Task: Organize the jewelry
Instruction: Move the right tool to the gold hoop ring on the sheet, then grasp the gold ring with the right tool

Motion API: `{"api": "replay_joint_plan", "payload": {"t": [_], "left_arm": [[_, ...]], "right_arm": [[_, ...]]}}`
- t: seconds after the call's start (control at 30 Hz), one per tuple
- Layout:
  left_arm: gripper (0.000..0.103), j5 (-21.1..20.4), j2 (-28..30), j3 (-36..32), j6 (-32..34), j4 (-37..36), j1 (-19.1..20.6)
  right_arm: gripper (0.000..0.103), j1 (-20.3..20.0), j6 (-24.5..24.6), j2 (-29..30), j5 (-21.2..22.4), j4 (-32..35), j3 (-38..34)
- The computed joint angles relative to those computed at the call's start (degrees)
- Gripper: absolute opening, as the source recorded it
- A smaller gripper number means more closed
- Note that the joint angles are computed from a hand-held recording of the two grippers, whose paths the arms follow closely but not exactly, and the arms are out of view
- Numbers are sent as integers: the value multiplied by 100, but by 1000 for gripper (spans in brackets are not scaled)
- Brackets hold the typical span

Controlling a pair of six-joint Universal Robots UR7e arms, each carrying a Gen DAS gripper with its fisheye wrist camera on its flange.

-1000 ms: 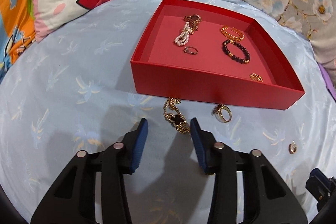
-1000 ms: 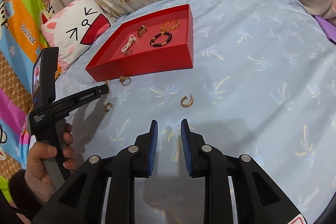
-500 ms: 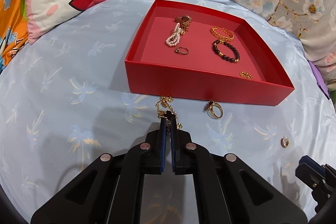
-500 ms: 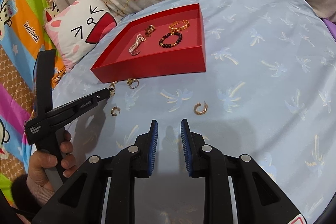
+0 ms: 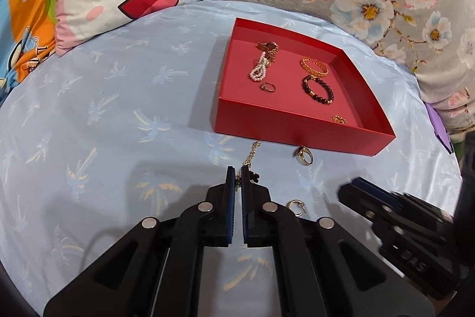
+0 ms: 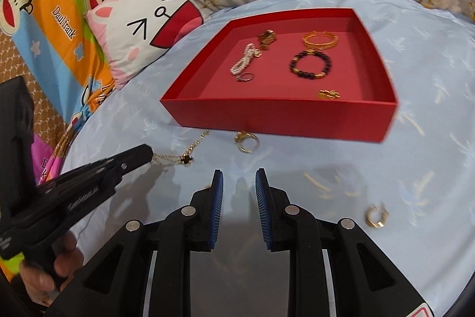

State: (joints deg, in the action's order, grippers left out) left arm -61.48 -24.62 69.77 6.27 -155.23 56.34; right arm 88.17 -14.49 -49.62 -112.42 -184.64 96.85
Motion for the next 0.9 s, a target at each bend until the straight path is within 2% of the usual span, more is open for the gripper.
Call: {"api": "replay_joint_plan", "payload": {"t": [0.23,0.43,0.5,0.6,0.9], "left_arm": [[3,-108,-103,37,-35,19,57],[3,-180,-97,-1,-52,54,93],[3,-185,-98,2,-55,54,95],[3,-196,-88,-21,-84,79,98],[3,-246,-150,61,-95,21,49]], "right_arm": [[21,25,-135,494,-142,306,-766],[12,9,-238,685,-322,412,-1059],[6,-13,-232,701,-344,443,-1069],[1,-43,-224,710,-331,382,-1035],[0,-25,-285,476,-254,20,-677]]}}
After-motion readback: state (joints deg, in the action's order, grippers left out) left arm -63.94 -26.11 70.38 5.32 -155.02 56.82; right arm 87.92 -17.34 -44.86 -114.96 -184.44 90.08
